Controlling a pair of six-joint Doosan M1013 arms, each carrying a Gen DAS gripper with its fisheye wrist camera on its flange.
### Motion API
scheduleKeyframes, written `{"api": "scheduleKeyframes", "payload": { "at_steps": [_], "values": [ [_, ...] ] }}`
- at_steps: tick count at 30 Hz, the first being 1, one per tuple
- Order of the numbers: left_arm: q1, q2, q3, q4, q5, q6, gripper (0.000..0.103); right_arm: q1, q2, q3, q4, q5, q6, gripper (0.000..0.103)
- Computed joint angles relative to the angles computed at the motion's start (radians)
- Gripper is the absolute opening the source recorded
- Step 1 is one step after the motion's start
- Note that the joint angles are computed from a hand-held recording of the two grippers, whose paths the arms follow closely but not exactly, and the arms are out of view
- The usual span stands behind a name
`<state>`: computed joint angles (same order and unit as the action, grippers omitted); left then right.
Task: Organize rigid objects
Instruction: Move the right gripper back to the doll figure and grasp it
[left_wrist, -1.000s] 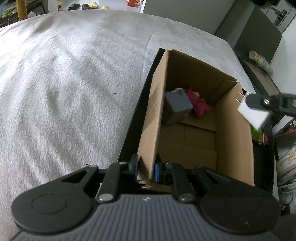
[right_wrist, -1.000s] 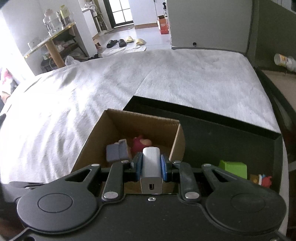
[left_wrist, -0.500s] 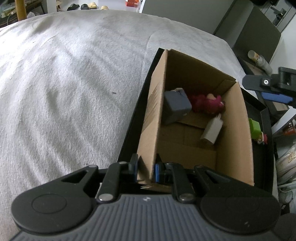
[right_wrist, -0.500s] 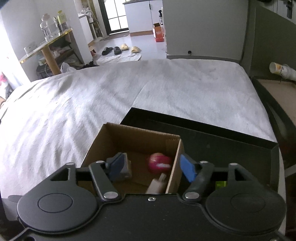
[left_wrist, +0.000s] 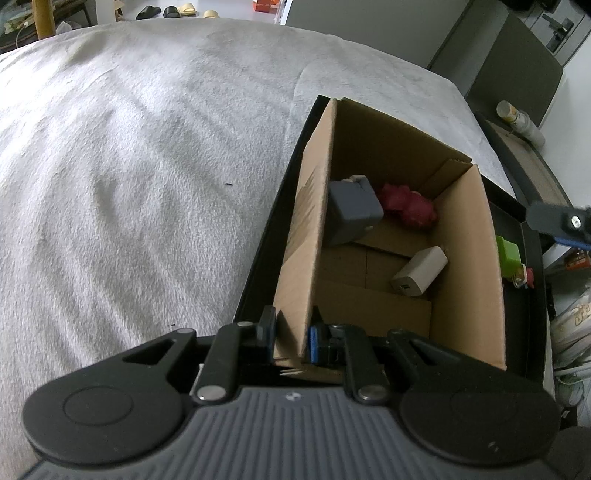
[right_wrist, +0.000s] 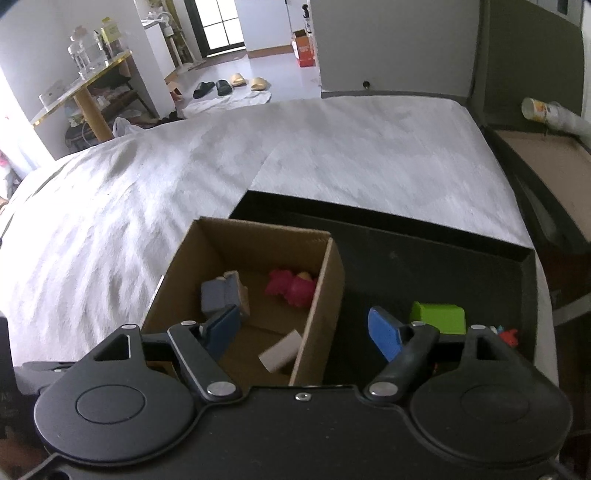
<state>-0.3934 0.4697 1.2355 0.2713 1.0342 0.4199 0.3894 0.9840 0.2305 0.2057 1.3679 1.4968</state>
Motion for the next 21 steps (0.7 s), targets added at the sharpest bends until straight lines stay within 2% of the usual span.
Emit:
{"api": "scheduleKeyframes", "payload": {
  "at_steps": [12, 21],
  "values": [
    [0.003, 0.001, -0.001, -0.007, 0.004, 0.002, 0.016, -0.027, -0.052, 0.116, -0.029, -0.018, 0.042, 0.085],
    [0.005, 0.0, -0.001, -0.014, 0.004, -0.01, 0.016, -0.059, -0.089, 0.224, -0.03, -0.076, 0.118, 0.089]
  ]
}}
